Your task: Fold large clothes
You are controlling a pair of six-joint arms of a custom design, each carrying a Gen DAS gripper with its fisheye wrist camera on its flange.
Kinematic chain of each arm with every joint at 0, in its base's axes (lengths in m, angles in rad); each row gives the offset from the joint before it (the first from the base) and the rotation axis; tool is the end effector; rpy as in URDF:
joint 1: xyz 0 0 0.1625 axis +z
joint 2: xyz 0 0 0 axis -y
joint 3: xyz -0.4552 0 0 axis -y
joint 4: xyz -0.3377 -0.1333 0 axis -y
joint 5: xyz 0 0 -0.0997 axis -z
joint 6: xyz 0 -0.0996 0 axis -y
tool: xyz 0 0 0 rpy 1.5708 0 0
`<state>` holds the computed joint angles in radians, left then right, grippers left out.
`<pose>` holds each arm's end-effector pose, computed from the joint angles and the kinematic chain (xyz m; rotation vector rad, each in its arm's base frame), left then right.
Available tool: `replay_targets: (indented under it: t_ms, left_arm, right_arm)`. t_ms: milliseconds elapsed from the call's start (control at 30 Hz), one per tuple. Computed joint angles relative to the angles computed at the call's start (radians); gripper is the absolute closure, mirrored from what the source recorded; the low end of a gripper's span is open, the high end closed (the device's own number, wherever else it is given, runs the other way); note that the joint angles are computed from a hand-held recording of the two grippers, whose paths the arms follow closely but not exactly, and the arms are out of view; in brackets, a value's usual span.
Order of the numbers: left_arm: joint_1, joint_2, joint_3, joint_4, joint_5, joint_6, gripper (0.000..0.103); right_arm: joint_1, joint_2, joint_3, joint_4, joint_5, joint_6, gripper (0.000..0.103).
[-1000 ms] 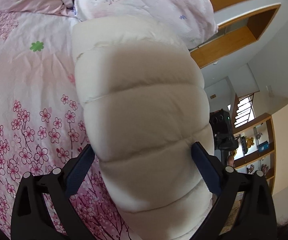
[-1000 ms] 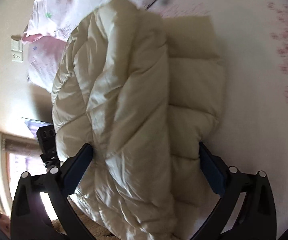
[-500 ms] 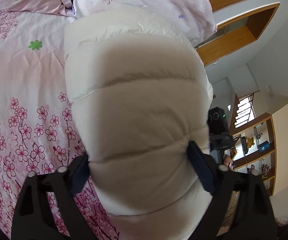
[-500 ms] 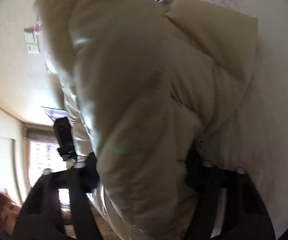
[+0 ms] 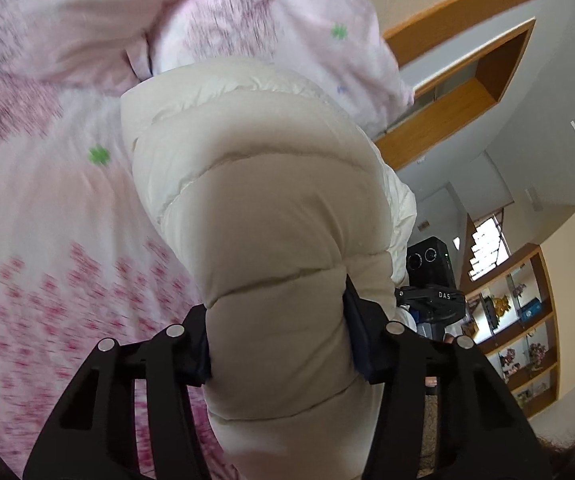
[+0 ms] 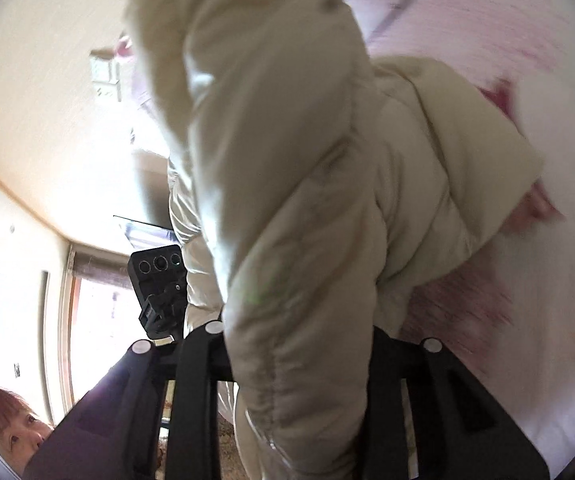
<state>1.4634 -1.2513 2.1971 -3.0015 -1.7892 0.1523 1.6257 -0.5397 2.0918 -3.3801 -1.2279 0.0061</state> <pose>0.0603 -0.4833 0.2812 -0.4459 -2.8178 0.7122 0.1949 -0.5072 -0.0066 -0.1297 2.7696 -0.3437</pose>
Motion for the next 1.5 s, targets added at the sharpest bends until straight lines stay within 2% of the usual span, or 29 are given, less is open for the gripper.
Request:
replay_targets:
  t_ms: [133,300,367,500,633,767,867,933,1033,1067,1133,1167,1233,1267,1333,1400,1433,1500]
  left_arm:
    - [0.006,-0.069,-0.023,0.017,0.103,0.010,0.051]
    - [0.043,-0.098,-0.070,0.057,0.182,0.028,0.052]
    - [0.064,-0.098,-0.090,0.075,0.197,0.031,0.052]
    - [0.117,-0.079,-0.128,0.113,0.184,0.032,0.052]
    - [0.135,-0.065,-0.124,0.112,0.192,0.037,0.052]
    - [0.136,-0.056,-0.102,0.081,0.221,0.027,0.051]
    - [0.126,-0.055,-0.072,0.032,0.242,0.020,0.050]
    - [0.110,-0.061,-0.049,-0.006,0.272,0.012,0.045]
    - [0.062,-0.088,0.000,-0.082,0.355,0.014,0.038]
    - [0.039,-0.104,0.026,-0.120,0.402,0.022,0.034]
    - [-0.001,-0.133,0.076,-0.205,0.470,0.048,0.026]
    - [-0.020,-0.146,0.103,-0.258,0.501,0.065,0.021]
    - [-0.080,-0.166,0.178,-0.400,0.588,0.114,0.014]
    - [-0.111,-0.170,0.212,-0.459,0.630,0.138,0.013]
    - [-0.169,-0.170,0.263,-0.535,0.698,0.176,0.012]
    - [-0.232,-0.152,0.316,-0.605,0.771,0.209,0.008]
    - [-0.254,-0.135,0.325,-0.622,0.797,0.216,0.008]
    - [-0.296,-0.104,0.355,-0.649,0.861,0.225,0.008]
  right_arm:
    - [0.053,0.052,-0.109,0.059,0.012,-0.010,0.080]
    - [0.106,0.132,-0.263,0.145,0.016,-0.006,0.080]
    - [0.125,0.162,-0.310,0.172,-0.002,0.018,0.080]
    - [0.137,0.210,-0.367,0.190,-0.043,0.081,0.080]
    - [0.130,0.225,-0.350,0.192,-0.073,0.164,0.078]
    - [0.127,0.249,-0.367,0.183,-0.085,0.210,0.078]
    - [0.120,0.247,-0.371,0.191,-0.075,0.199,0.073]
    - [0.113,0.234,-0.353,0.179,-0.101,0.163,0.057]
    - [0.152,0.204,-0.305,0.095,-0.210,0.152,0.037]
    - [0.174,0.190,-0.276,0.041,-0.270,0.142,0.035]
    - [0.221,0.178,-0.223,-0.080,-0.386,0.125,0.035]
    - [0.258,0.179,-0.196,-0.177,-0.485,0.106,0.035]
    - [0.325,0.204,-0.163,-0.366,-0.652,0.036,0.037]
    - [0.359,0.221,-0.153,-0.439,-0.698,-0.013,0.041]
    - [0.404,0.242,-0.143,-0.484,-0.704,-0.102,0.057]
    - [0.433,0.264,-0.151,-0.465,-0.709,-0.157,0.065]
    - [0.448,0.279,-0.163,-0.452,-0.723,-0.166,0.069]
    - [0.472,0.318,-0.193,-0.425,-0.744,-0.177,0.070]
